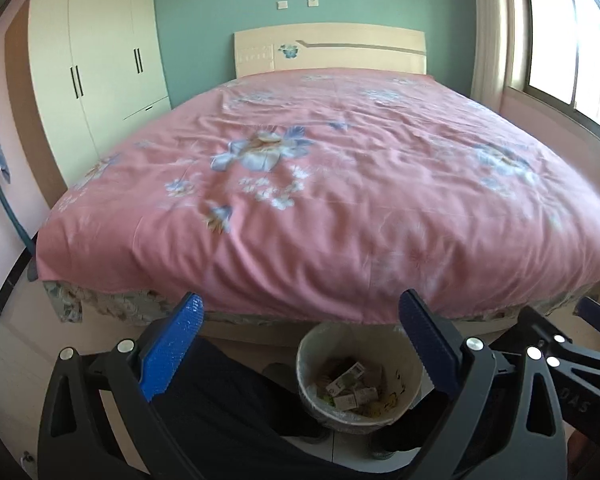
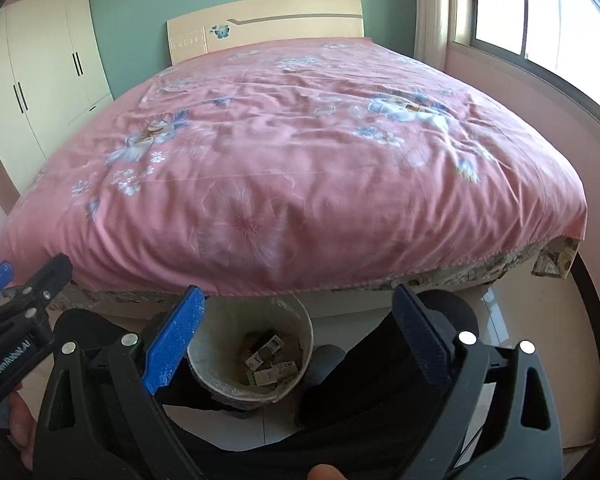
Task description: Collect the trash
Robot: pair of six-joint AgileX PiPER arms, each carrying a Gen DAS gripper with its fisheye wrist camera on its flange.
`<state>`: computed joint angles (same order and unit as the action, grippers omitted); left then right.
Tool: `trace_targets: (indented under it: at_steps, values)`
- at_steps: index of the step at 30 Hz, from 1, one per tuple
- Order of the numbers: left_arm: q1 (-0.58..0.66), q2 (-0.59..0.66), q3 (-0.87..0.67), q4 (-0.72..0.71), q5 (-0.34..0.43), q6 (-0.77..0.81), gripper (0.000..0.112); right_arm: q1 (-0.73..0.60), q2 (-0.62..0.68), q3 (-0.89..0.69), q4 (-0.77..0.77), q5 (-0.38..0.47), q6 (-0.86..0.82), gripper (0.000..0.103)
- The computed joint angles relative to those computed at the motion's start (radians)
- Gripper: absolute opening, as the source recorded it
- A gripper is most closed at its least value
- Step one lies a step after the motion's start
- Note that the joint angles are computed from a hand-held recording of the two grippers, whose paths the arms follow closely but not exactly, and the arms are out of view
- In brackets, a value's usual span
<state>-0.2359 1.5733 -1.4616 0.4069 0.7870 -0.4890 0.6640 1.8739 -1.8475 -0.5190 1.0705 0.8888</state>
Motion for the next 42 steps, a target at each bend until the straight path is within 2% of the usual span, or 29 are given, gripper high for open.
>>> trace_targets:
  at_steps: [8,11,20,42]
  values:
    - [-0.027,-0.070,0.092,0.037,0.009,-0.071,0.099,0.101,-0.075,0.109,-0.167,-0.006,0.117,0.093]
    - [-0.036,-0.074,0.095,0.063,0.027,-0.093,0.099,0.115,-0.087,0.123,-0.184,-0.009,0.125,0.093]
    - [-0.030,-0.052,0.070,0.065,0.067,-0.075,0.099,0.060,-0.094,0.136,-0.058,-0.052,0.091,0.093]
    - [-0.016,-0.048,0.071,0.035,0.062,-0.039,0.099,0.047,-0.086,0.135,-0.029,-0.065,0.070,0.093]
